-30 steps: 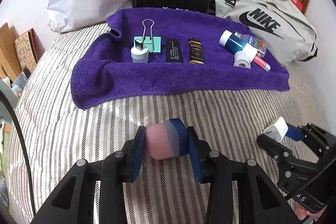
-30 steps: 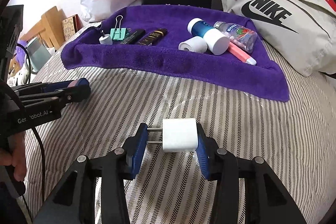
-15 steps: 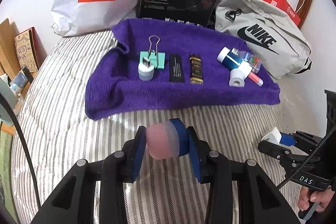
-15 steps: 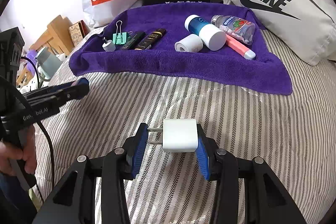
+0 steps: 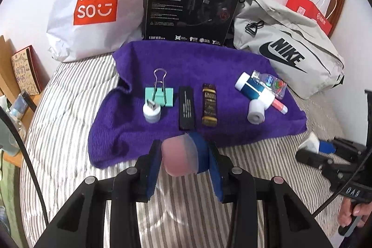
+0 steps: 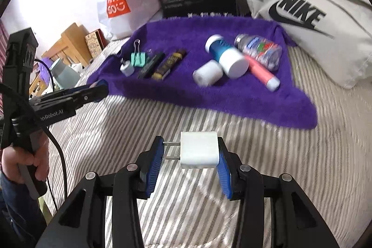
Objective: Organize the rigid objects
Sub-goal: 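Carry the cylinder onto the towel with the left tool while the right carries the plug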
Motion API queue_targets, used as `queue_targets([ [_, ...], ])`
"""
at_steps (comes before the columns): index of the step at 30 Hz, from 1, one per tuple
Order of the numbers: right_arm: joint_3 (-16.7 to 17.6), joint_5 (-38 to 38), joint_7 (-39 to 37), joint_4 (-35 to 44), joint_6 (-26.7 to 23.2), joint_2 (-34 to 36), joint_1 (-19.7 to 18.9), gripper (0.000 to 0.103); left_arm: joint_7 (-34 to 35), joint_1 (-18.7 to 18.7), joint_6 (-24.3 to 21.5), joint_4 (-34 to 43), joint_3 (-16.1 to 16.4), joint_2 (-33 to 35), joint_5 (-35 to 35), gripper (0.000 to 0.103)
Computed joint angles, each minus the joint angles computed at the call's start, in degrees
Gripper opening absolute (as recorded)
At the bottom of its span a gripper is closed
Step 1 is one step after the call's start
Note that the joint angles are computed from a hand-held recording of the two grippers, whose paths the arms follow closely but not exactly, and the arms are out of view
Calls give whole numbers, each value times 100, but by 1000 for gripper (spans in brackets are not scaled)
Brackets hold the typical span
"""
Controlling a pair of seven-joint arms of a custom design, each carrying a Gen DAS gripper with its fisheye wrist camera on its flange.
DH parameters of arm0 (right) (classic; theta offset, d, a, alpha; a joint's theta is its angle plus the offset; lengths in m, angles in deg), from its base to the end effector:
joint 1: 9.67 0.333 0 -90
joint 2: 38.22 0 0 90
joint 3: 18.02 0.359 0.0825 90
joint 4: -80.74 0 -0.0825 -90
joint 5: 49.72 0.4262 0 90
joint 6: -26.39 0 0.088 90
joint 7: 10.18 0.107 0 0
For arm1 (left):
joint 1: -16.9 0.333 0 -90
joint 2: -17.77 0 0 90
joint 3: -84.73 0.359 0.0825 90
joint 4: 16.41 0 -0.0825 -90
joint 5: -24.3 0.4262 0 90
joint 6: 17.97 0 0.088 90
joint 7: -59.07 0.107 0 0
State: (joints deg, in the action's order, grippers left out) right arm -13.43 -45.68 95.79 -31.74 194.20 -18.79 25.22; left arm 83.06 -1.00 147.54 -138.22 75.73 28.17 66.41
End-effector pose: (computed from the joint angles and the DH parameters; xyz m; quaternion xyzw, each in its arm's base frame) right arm 0.5486 0.4402 0.3862 -0.7745 0.5516 -0.0632 0.3030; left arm 0.5538 -0.3211 0.3962 -0.6799 0.6583 -0.2768 0.1669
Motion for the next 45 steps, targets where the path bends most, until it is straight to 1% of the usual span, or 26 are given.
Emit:
queue_targets([
  [3,-105,-132,-24,237,-54,73,9,44,172,61,34,89,-25,79,-171,37],
  [6,-81,-95,-144,502,-120,219,-103,44,338,88,38,168,-20,150,-320,37],
  [10,-196,-86,-116,993,-406,565,-171,44,527,91,-3,304,0,264,-456,37],
  [14,-231,-72,-165,1422,-765,895,-266,44,737,99,-40,430,9,387,-619,37],
  [18,-132,27,-354,1740,-1071,1153,-399,44,956,126,-27,539,-10,524,-850,37],
  [21,-153,54,-347,1897,-1229,1291,-386,44,1054,105,-5,583,13,576,-941,37],
  [24,-284,-92,-248,1949,-1248,1351,-255,44,1124,67,-31,634,45,616,-973,37],
  [29,-379,-316,-192,2145,-1429,1472,-160,44,1334,86,-58,714,4,682,-1151,37],
  [36,-134,-136,-565,2317,-1729,1524,-392,45,1435,26,-104,792,47,720,-1187,37],
  [40,-45,63,-752,2246,-1799,1437,-502,50,1558,8,-147,879,17,752,-1210,37],
  [42,-79,67,-772,2177,-1798,1362,-487,53,1639,-6,-189,967,-10,792,-1234,37],
  [43,-140,12,-720,2110,-1772,1303,-438,58,1711,3,-207,1025,-45,826,-1278,37],
  [44,-179,-34,-685,2018,-1720,1233,-409,59,1789,10,-220,1079,-76,863,-1324,37],
  [45,-132,11,-739,1915,-1642,1162,-454,60,1860,4,-249,1160,-97,920,-1361,37],
])
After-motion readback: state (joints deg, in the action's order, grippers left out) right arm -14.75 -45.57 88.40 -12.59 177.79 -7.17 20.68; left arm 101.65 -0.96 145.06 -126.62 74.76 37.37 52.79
